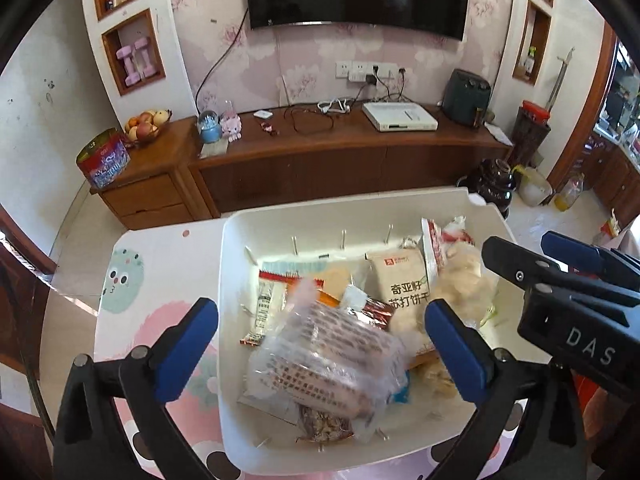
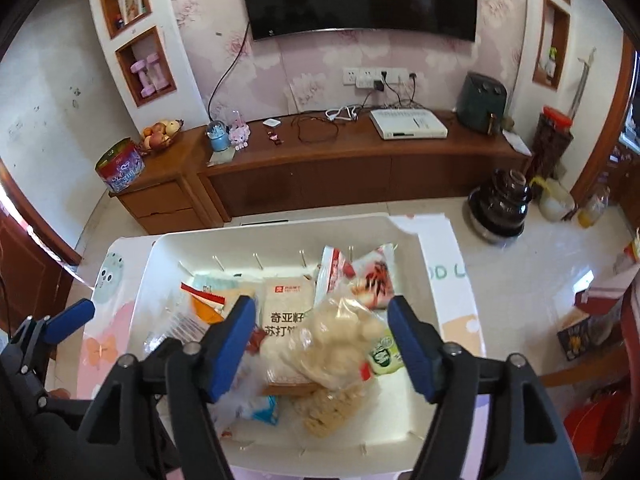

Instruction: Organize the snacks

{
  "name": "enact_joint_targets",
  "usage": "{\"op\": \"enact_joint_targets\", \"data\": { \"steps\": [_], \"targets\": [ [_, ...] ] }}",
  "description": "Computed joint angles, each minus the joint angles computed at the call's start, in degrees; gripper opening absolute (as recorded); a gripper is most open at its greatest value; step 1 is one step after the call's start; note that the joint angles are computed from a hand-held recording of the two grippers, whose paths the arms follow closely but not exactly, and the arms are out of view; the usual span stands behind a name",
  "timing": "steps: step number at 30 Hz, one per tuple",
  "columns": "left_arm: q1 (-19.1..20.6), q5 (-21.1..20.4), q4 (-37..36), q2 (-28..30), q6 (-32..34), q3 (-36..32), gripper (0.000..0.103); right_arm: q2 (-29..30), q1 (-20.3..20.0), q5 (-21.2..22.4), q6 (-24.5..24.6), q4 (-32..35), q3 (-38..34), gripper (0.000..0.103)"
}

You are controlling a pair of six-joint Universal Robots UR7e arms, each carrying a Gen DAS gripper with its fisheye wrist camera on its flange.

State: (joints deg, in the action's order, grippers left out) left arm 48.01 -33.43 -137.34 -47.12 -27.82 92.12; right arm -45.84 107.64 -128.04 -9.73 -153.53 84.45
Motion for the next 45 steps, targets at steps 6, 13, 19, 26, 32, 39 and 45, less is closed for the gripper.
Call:
{"op": "enact_joint_targets", "data": {
  "steps": [6,13,19,26,32,39,45],
  "targets": [
    [0.21,-0.95,-0.06,-0.75,-0.55,1.17,0.103,-0.45,-0.44,-0.02,0.17,-1.06,1.65,0.074],
    [-0.43,-3.3,2.93,-3.72,-5.4,3.81,0.103,-2.27,0.07,0.26,-0.21,-3.15,4.56,0.074],
    [-3.8,-1.53,4.8,-7.83,-9.24,9.27,0.103,-6.42,0.56,0.99,1.06,-4.24,10.3,0.074],
    [-10.09,-0.61,10.55,-15.46,-19.72,18.58,0.103,-14.19,2.05,1.9,2.05,-8.17,22.02,0.074],
    [-16.92,-1.22,22.28,-22.74,-34.97,24.94,0.103,-22.98,4.83,1.94,5.56,-9.2,32.43,0.074],
    [-25.45,-2.39,35.49,-28.6,-49.08,28.02,0.103,-31.1,9.82,0.28,9.66,-3.1,38.64,0.074],
    [-30.22,-5.92,42.76,-30.8,-57.34,28.61,0.103,-34.05,13.29,-0.2,11.51,0.98,40.27,0.074]
  ]
}}
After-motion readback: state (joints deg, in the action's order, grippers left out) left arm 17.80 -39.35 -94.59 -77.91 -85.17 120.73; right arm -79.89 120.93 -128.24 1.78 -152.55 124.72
